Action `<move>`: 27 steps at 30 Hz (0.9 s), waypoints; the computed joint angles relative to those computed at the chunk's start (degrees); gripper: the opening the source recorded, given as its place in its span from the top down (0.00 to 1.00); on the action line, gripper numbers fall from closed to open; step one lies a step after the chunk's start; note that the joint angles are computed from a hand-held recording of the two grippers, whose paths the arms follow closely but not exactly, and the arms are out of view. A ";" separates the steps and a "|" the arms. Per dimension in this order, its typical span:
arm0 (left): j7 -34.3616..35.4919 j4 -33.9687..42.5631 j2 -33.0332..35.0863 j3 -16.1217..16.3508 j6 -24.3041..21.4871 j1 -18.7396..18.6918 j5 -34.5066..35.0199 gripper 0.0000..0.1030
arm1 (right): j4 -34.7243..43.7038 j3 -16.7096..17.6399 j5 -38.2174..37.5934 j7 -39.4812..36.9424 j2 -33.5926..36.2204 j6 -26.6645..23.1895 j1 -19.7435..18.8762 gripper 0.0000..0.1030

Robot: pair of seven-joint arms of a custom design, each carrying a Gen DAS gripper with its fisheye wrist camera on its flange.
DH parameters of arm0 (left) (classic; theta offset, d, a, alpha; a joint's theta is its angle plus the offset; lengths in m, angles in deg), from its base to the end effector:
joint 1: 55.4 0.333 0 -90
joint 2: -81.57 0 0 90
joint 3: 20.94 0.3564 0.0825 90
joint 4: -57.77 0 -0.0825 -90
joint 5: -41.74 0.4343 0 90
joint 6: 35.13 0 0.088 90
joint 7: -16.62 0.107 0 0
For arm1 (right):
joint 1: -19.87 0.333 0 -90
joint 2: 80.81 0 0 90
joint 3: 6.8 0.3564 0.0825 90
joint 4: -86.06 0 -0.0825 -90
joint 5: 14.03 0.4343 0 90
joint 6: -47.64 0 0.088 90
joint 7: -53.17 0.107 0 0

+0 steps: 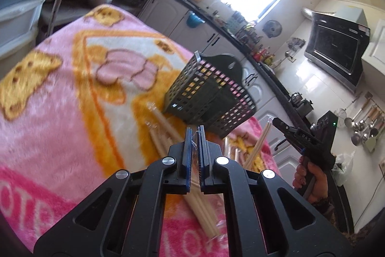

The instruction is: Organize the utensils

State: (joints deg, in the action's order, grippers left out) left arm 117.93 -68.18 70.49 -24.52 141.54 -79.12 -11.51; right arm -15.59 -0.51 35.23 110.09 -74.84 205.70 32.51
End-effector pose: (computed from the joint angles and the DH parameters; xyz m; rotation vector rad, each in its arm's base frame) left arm 0.5295 -0.2024 0.5886 -1.9888 1.5933 -1.5465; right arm 0.6660 0.1912 0.6120 -1.6642 1.3095 -0.2775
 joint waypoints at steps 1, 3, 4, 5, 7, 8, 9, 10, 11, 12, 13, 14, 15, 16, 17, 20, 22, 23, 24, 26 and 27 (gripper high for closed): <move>1.20 0.83 0.25 0.48 -0.34 -0.60 -0.74 0.98 | -0.23 0.35 0.74 -1.68 -0.67 0.80 0.10 0.98; 3.71 2.31 0.67 0.84 -0.97 -1.24 -2.50 0.99 | -0.67 0.58 2.60 -4.86 -1.99 1.48 0.34 0.98; 5.05 3.23 0.97 0.78 -1.20 -1.32 -3.28 0.99 | -0.88 0.62 4.02 -6.72 -2.65 1.69 0.56 0.98; 6.12 3.82 1.19 0.49 -1.25 -1.22 -3.91 0.99 | -1.01 0.54 5.05 -8.20 -3.17 1.83 0.87 0.98; 8.76 5.59 1.79 -0.06 -1.81 -1.00 -4.99 0.99 | -1.32 0.31 6.75 -11.05 -4.21 2.30 1.64 0.98; 9.81 6.44 2.15 -0.39 -2.21 -0.71 -5.47 1.00 | -1.43 0.14 7.75 -12.49 -4.66 2.34 2.02 0.98; 11.30 7.48 2.55 -0.63 -2.81 -0.53 -6.36 1.00 | -1.48 -0.04 8.55 -13.83 -5.07 2.33 2.40 0.98; 12.53 8.55 2.97 -1.05 -3.49 -0.15 -6.88 1.00 | -1.58 -0.21 8.81 -14.48 -5.37 2.49 2.83 0.98; 13.30 9.28 3.26 -1.61 -3.91 0.41 -7.07 1.00 | -1.71 -0.35 9.15 -15.29 -5.78 2.70 3.23 0.99; 14.00 10.24 3.70 -2.22 -4.26 0.93 -6.97 1.00 | -1.70 -0.52 9.48 -16.25 -6.06 2.82 3.60 0.99; 14.54 10.79 3.89 -2.83 -4.45 1.36 -7.10 1.00 | -1.72 -0.72 9.76 -16.86 -6.21 2.93 3.90 0.99; 15.83 11.97 4.43 -3.16 -5.07 1.56 -7.84 1.00 | -1.65 -0.89 10.16 -17.49 -6.34 3.00 4.16 0.99; 16.93 13.03 4.95 -3.60 -5.59 1.88 -8.37 1.00 | -1.63 -1.01 10.45 -17.96 -6.50 3.04 4.41 0.99; 17.63 13.88 5.38 -4.14 -5.92 2.31 -8.52 1.00 | -1.65 -1.13 10.65 -18.24 -6.66 3.12 4.62 0.99; 19.06 15.03 5.91 -4.54 -6.42 2.56 -9.44 1.00 | -1.55 -1.25 11.03 -18.75 -6.72 3.20 4.82 0.99; 21.83 17.57 7.16 -5.95 -7.16 3.63 -11.25 1.00 | -1.10 -1.43 11.83 -19.80 -6.84 3.46 5.29 0.99; 21.64 19.34 8.16 -6.98 -7.36 4.41 -10.48 1.00 | -0.55 -1.50 12.67 -20.65 -6.64 3.49 5.50 0.99; 22.08 20.33 8.71 -7.36 -7.51 4.74 -10.57 1.00 | -0.40 -1.50 13.19 -21.11 -6.68 3.60 5.57 0.99; 22.41 21.26 9.23 -7.74 -7.52 5.09 -10.43 1.00 | -0.08 -1.52 13.64 -21.60 -6.63 3.50 5.61 0.99; 23.07 22.81 10.02 -8.47 -7.16 5.72 -10.38 1.00 | 0.41 -1.42 14.38 -22.25 -6.66 3.73 5.81 0.99; 23.44 23.65 10.40 -8.78 -6.83 6.02 -10.40 1.00 | 0.83 -1.44 15.01 -22.96 -6.55 3.58 5.85 0.99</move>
State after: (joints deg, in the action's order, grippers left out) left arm 141.37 -44.53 80.90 -33.31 134.72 -73.10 -21.91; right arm -14.76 -1.95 50.24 87.13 -81.39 209.29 38.36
